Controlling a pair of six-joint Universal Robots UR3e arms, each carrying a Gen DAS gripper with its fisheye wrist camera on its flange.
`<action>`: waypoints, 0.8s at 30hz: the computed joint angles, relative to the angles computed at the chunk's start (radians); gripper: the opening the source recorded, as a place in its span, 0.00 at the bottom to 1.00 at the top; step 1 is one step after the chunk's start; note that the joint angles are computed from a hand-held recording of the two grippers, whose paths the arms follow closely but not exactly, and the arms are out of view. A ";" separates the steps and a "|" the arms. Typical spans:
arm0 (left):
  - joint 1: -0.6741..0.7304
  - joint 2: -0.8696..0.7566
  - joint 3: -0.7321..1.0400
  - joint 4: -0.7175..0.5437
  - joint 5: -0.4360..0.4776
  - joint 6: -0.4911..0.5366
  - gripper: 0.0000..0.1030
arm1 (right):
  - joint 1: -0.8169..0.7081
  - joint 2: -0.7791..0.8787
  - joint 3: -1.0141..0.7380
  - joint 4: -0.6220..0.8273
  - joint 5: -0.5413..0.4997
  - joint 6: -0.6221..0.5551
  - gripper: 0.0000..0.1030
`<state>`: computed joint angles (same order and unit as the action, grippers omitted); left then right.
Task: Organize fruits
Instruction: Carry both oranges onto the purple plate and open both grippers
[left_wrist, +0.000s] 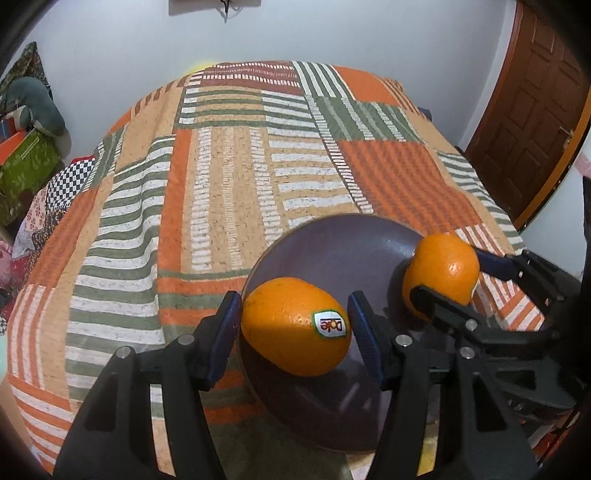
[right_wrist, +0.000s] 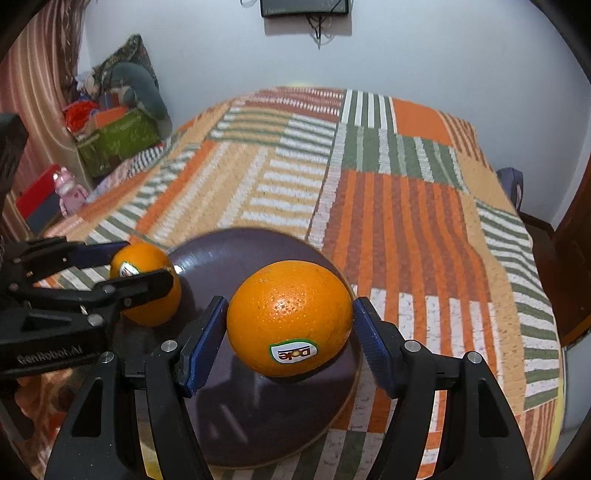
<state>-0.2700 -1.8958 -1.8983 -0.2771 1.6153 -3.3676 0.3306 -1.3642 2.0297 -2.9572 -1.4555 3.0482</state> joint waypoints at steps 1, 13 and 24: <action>0.000 -0.002 0.003 0.000 0.000 0.002 0.58 | 0.002 0.006 0.007 -0.022 -0.001 -0.001 0.64; -0.019 0.039 0.007 -0.045 0.025 -0.012 0.67 | -0.018 -0.034 0.012 0.032 0.030 -0.019 0.65; -0.085 0.312 -0.112 -0.132 0.112 -0.043 0.70 | -0.003 -0.251 0.110 0.070 0.013 -0.024 0.76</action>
<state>-0.3555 -1.5841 -2.0104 -0.4092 1.7269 -3.4105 0.3278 -1.6149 2.1396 -2.8873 -1.4429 3.0238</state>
